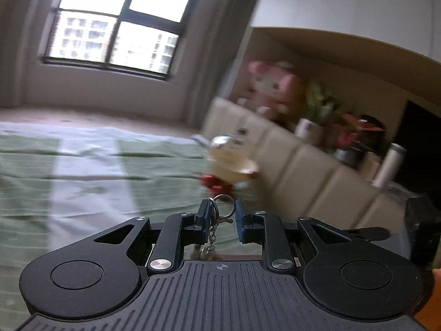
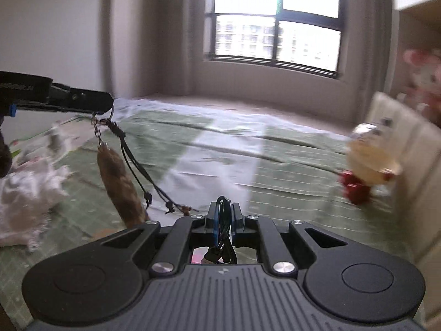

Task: Organize soft objects
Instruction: 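Carry the keyring and cable to the pink box and open both grippers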

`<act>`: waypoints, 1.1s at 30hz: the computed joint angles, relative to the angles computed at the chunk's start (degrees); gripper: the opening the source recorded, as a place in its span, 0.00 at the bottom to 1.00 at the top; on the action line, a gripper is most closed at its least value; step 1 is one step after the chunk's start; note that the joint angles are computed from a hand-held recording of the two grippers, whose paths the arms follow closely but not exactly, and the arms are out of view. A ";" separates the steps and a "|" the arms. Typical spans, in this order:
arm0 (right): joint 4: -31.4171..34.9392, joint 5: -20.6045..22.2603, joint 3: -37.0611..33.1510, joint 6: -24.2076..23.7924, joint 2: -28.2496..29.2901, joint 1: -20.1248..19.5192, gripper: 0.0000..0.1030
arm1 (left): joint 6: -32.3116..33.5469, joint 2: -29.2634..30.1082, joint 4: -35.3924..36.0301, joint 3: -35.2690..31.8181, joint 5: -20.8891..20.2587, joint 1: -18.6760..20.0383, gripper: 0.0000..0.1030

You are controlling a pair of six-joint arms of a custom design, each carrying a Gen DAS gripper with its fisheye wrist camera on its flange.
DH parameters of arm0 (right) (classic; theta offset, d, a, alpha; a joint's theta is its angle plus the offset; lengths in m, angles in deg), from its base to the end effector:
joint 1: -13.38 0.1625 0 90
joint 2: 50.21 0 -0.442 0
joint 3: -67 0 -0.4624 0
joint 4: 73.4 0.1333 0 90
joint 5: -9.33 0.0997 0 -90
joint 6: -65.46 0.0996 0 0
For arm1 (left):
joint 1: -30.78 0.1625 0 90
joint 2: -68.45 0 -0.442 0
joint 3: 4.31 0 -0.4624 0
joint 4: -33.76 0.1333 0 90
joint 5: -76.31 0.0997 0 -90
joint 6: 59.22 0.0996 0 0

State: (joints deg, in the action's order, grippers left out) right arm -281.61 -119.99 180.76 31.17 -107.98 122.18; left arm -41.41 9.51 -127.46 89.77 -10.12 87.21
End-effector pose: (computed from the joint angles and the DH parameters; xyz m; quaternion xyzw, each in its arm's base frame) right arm 0.2627 -0.5539 0.2054 0.2048 -0.7990 0.4433 0.3510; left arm -0.2959 -0.6981 0.2534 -0.4033 -0.8606 0.3107 0.0131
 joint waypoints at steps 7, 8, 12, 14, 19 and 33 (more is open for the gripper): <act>2.11 1.56 3.78 1.91 -8.16 -4.71 0.08 | -5.98 11.06 10.09 -10.74 -7.37 -2.15 0.22; 4.03 1.88 3.61 2.34 -9.06 -5.46 0.09 | -7.89 12.98 13.39 -13.23 -6.97 -2.20 0.22; 3.71 0.61 3.64 4.20 -10.48 -6.96 0.33 | -10.87 16.92 18.44 -16.65 -3.82 -2.14 0.22; 0.43 -0.25 4.82 4.03 -10.58 -7.35 0.47 | -10.33 17.17 18.01 -15.89 -4.24 -1.40 0.22; -0.29 -5.55 6.09 3.21 -8.56 -8.37 0.50 | -10.24 15.74 18.47 -12.55 -2.79 0.82 0.22; -7.94 -17.99 3.21 4.92 7.62 -7.92 0.59 | -14.45 -3.70 19.74 1.88 12.87 10.56 0.22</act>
